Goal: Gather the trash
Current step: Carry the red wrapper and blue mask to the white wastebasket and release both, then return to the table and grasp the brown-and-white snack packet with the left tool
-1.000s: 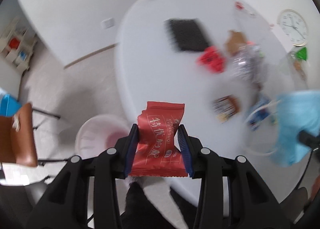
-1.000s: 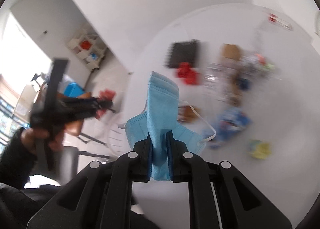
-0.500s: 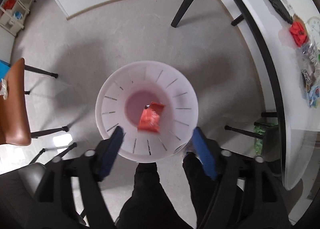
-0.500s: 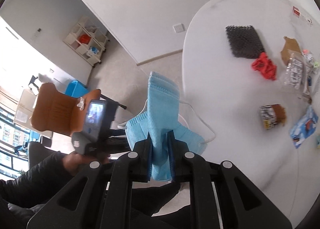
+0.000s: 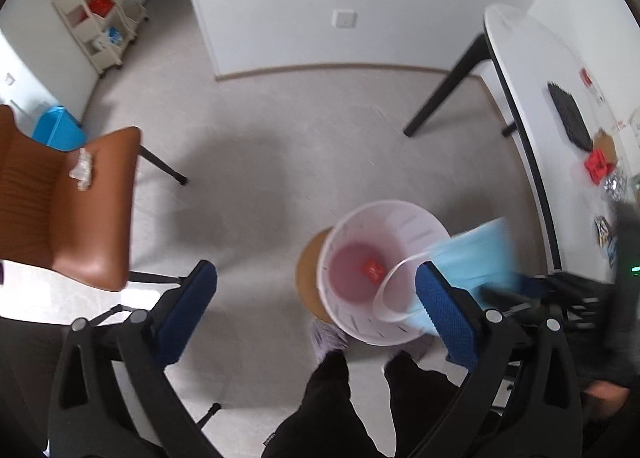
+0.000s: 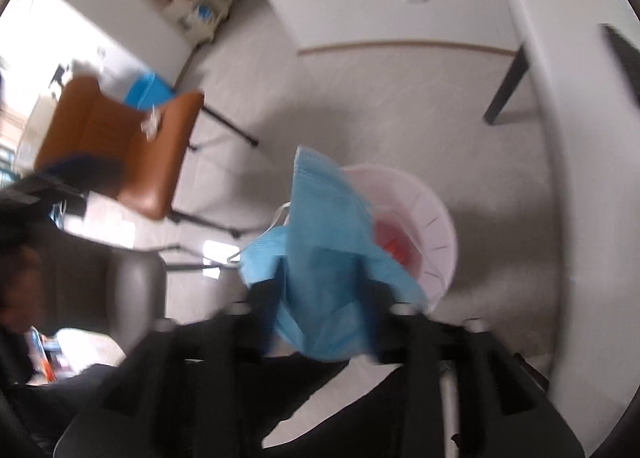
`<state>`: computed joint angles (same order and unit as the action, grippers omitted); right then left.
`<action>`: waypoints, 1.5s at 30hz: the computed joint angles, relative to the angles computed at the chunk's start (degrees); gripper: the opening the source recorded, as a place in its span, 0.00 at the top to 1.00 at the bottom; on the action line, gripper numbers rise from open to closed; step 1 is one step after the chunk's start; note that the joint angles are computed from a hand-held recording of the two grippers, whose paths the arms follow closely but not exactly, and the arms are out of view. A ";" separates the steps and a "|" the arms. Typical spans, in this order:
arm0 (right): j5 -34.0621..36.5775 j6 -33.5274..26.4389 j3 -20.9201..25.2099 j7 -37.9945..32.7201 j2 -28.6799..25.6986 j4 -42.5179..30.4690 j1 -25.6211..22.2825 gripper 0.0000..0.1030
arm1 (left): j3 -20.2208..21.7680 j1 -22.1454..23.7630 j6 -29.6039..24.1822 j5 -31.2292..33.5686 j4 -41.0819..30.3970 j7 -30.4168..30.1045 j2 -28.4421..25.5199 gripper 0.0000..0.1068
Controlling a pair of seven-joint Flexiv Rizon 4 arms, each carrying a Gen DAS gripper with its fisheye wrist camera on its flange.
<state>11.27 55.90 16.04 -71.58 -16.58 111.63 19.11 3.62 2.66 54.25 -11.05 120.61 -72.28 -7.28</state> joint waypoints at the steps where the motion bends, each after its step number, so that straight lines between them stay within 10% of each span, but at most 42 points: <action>1: -1.61 -0.14 -0.54 0.87 -1.66 -0.38 0.97 0.31 | 0.09 0.06 0.90 -0.18 0.57 0.10 0.00 0.11; 8: -1.84 -2.81 0.15 3.80 -6.06 -2.69 1.18 0.19 | 0.10 0.60 0.02 -1.91 1.11 0.65 0.69 0.11; 15: -10.14 1.18 -2.84 12.56 8.14 5.66 1.84 0.03 | -1.32 -0.45 0.26 -5.51 0.49 5.90 2.30 0.11; 32: -26.75 -3.06 -6.50 43.11 33.11 24.10 -13.23 0.03 | -10.10 -11.77 -2.90 -15.27 -8.16 23.22 -3.21 0.11; 45: -22.23 -3.26 -13.07 34.55 36.20 28.43 -23.00 0.03 | -15.26 -22.99 -0.48 -8.37 -17.51 21.95 -14.96 0.11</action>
<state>-10.95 52.64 2.97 -37.04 19.61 140.07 -3.89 -11.63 -20.33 53.78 -19.42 103.11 -50.32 -22.23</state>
